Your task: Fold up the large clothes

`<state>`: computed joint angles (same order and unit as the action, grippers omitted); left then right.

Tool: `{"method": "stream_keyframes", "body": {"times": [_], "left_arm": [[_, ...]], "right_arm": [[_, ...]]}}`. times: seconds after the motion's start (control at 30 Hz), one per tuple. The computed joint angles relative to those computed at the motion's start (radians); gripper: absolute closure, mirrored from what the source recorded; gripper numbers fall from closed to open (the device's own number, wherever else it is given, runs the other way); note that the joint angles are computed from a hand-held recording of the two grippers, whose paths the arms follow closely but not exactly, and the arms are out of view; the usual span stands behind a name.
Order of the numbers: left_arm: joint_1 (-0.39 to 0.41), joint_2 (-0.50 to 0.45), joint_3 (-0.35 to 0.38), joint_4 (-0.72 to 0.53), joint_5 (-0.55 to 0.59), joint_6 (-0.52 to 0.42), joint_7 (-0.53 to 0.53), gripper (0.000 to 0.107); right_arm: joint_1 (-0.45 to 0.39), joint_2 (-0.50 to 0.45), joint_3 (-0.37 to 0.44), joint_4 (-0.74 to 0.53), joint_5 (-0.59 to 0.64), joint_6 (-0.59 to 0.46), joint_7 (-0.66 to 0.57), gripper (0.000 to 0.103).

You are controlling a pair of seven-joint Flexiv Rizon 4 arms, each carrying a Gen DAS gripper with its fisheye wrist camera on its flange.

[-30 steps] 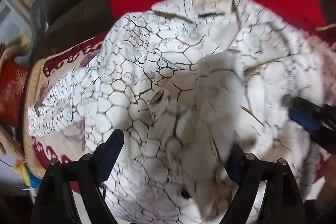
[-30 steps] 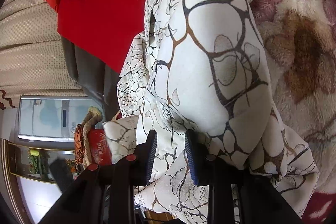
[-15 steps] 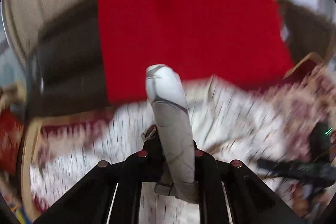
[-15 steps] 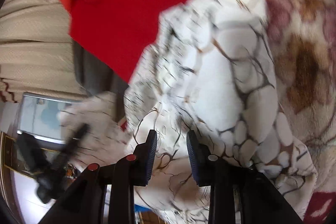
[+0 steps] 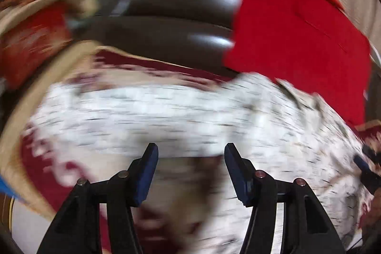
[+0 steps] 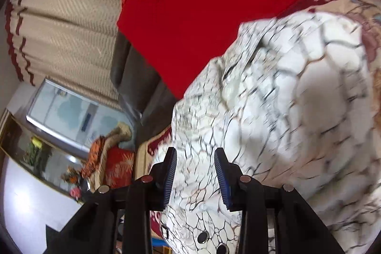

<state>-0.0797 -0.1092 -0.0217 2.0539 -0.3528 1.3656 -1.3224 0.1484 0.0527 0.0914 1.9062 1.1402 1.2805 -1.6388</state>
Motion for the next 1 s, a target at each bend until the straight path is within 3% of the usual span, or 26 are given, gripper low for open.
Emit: {"method": "stream_keyframes", "body": {"times": [0.07,0.17,0.23,0.3,0.33,0.43,0.5,0.63,0.73,0.8,0.87,0.93,1.0], "left_arm": [[0.032,0.033,0.035,0.033,-0.018,-0.008,-0.005,0.047],[0.088,0.041,0.098,0.025,0.026,-0.056,-0.123,0.038],[0.120,0.026,0.098,0.027,-0.020,-0.072,-0.139,0.038],[0.143,-0.012,0.094,-0.003,-0.049,-0.113,-0.177,0.038],[0.156,-0.029,0.089,-0.016,-0.077,-0.140,-0.195,0.038],[0.180,-0.073,0.053,-0.027,-0.210,-0.154,-0.216,0.038],[0.193,-0.106,0.027,-0.042,-0.299,-0.148,-0.226,0.038],[0.215,-0.174,-0.027,-0.068,-0.478,-0.088,-0.247,0.038],[0.223,-0.211,-0.072,-0.072,-0.598,0.018,-0.234,0.039],[0.238,-0.228,-0.111,-0.077,-0.669,0.075,-0.185,0.051],[0.223,-0.241,-0.072,-0.094,-0.597,0.050,-0.225,0.089],[0.207,-0.252,-0.032,-0.113,-0.495,0.045,-0.271,0.100],[0.208,-0.243,-0.034,-0.121,-0.437,0.079,-0.269,0.102]], "right_arm": [[0.015,-0.026,0.013,-0.012,-0.046,0.006,0.033,0.064],[0.023,-0.078,0.028,-0.034,-0.140,-0.064,0.124,0.027],[0.029,-0.115,0.042,-0.030,-0.254,-0.096,0.219,0.027],[0.054,-0.128,0.053,0.006,-0.406,-0.030,0.315,0.029],[0.045,-0.128,0.071,0.011,-0.424,-0.009,0.318,0.029],[0.025,-0.119,0.103,0.000,-0.323,0.080,0.217,0.029],[0.031,-0.120,0.105,0.011,-0.352,0.124,0.246,0.029],[0.009,-0.135,0.111,-0.008,-0.313,0.090,0.246,0.029],[0.001,-0.129,0.114,-0.007,-0.303,0.086,0.232,0.029],[0.004,-0.126,0.111,-0.003,-0.323,0.096,0.246,0.029],[0.002,-0.122,0.109,0.000,-0.334,0.094,0.242,0.030],[0.009,-0.119,0.103,0.017,-0.390,0.108,0.279,0.038],[0.012,-0.107,0.093,0.043,-0.464,0.105,0.334,0.052]]}}
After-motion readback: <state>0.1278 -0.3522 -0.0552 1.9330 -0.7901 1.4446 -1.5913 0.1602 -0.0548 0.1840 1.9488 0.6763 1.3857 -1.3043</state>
